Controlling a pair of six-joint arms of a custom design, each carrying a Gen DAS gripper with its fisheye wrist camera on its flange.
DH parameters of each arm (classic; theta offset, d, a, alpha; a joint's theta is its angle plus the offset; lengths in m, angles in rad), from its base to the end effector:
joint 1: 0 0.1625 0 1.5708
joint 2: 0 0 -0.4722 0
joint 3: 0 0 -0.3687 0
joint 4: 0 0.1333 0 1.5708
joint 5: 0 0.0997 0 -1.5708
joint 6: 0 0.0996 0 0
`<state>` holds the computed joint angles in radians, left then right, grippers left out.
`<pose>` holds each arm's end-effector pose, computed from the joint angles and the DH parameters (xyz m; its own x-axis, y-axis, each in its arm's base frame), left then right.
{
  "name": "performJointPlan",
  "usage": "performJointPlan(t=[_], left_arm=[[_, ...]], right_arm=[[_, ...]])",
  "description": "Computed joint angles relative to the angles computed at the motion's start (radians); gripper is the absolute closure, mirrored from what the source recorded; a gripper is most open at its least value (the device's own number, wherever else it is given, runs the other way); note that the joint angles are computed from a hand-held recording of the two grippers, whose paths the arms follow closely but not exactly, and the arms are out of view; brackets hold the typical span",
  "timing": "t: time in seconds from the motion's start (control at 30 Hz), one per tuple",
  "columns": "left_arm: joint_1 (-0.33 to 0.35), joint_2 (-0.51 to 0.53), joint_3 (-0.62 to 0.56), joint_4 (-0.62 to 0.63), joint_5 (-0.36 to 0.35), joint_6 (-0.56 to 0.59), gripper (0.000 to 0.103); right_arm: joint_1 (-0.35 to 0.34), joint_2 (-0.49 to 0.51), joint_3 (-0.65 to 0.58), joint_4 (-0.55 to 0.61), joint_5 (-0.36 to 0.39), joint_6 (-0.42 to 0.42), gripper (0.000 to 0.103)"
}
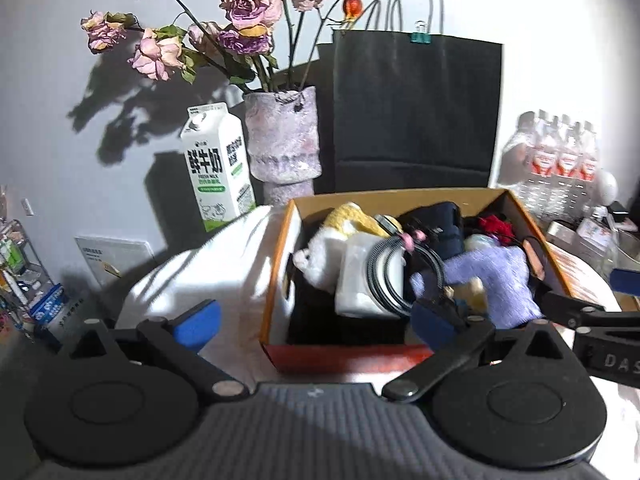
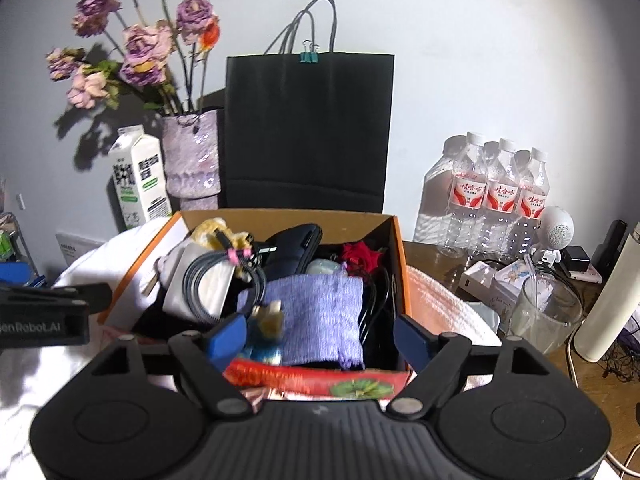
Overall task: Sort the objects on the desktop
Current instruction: 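Withdraw both tools from the shoebox back over the towel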
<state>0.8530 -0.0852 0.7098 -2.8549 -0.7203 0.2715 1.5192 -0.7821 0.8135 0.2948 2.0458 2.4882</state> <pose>-0.4277 -0.8063 -0.0038 -0.6311 0.2434 -0.7366 0.7152 0.5502 -0.4310 0.0487 -0.7590 0.3609 -0.6975 0.1854 0.6922 -0.5132 0.5450 -0.6631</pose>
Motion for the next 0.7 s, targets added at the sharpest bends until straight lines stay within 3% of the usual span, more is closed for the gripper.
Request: performJointPlan(t=[0.27, 0.47, 0.6, 0.7], left_arm=[[-0.003, -0.168, 0.465, -0.290, -0.073, -0.022, 0.000], [-0.033, -0.235, 0.807, -0.678, -0.090, 0.051, 0.000], [-0.070, -0.238, 0.962, -0.899, -0.090, 0.131, 0.000], [-0.105, -0.214, 1.025, -1.053, -0.051, 0.195, 0.000]], right_arm=[[-0.042, -0.175, 0.422, -0.271, -0.095, -0.046, 0.021], [-0.073, -0.299, 0.750, -0.510, -0.139, -0.070, 0.021], [-0.096, -0.370, 0.952, -0.674, -0.192, -0.060, 0.018], [-0.111, -0.412, 1.080, -0.797, -0.234, -0.046, 0.017]])
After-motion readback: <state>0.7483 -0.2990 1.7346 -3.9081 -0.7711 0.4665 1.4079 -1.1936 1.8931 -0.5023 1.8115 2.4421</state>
